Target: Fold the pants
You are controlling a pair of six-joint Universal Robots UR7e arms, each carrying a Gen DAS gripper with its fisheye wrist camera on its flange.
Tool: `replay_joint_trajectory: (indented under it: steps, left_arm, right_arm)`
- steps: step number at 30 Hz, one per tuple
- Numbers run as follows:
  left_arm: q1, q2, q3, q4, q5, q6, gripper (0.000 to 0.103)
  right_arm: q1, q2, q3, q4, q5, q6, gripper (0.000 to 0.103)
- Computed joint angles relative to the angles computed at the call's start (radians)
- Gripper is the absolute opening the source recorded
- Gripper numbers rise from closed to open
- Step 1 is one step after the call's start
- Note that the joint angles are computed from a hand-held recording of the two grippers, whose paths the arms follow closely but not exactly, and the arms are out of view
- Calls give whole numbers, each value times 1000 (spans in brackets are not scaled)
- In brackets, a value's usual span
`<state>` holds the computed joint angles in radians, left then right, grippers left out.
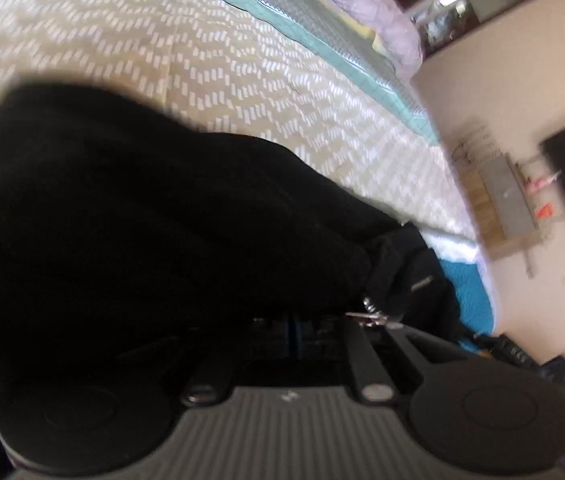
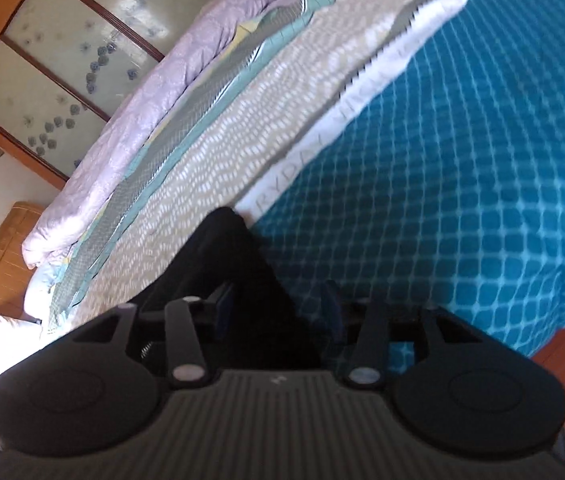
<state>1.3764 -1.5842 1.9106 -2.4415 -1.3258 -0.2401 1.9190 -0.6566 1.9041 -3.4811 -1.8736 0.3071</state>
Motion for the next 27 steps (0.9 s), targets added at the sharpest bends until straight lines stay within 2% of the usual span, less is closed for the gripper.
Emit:
replay_joint_trajectory:
  steps: [2,4,5,6,7,9,10,11,13,14,15,16,17,18,19,21,23,25,26,27]
  left_arm:
    - [-20,-3,-23,48,27,-17,6]
    - [-54,-19,-35,86,74,-13,5]
    - [-71,-36,-26,76,76,-16,6]
    - [-83,-52,-23,55,56,-12,6]
    - [-97,-68,-20,28,37,-5,11]
    - [-140,-87,-29,14,31,1,29]
    - [-165,-89,-38,17,43,11,46]
    - [-192,-87,-49,28,61,29,56]
    - [-239,-69,-81,87,114,64,67]
    - [-258,-54,-98,123,152,83,77]
    - [-274,-39,-109,149,195,103,79]
    - [-285,-28,-112,167,239,112,77]
    - [-286,-19,-115,188,264,101,63]
    - [-280,-12,-123,200,269,81,48]
    - [-267,-15,-123,189,249,75,20]
    - [-236,-55,-105,130,158,88,17]
    - [-239,-104,-69,91,162,132,16]
    - [-230,-148,-52,91,170,156,16]
    - [-212,-167,-52,103,157,151,16]
    - [-190,-182,-55,116,141,141,17]
  right_arm:
    - [1,-11,8,12,26,17,51]
    - [-8,-33,13,73,126,-6,36]
    - [-1,-38,9,105,146,-12,24]
    - [12,-37,1,121,146,-21,22]
    - [26,-35,-5,113,149,-35,21]
    - [70,-37,-21,102,179,-102,21]
    - [97,-28,-43,111,186,-147,21]
    - [128,-12,-73,126,191,-196,21]
    - [184,26,-130,159,195,-304,21]
    - [217,52,-162,177,184,-365,21]
    - [245,74,-188,189,167,-414,21]
    - [270,93,-208,196,151,-455,21]
    - [293,113,-226,198,140,-495,21]
    - [307,124,-232,197,141,-526,21]
    - [318,131,-237,197,145,-550,21]
    - [338,146,-247,200,142,-598,21]
    - [349,156,-252,187,138,-649,26]
    - [329,154,-240,161,221,-651,37]
    - [317,148,-235,170,274,-648,51]
    - [307,145,-235,182,316,-649,57]
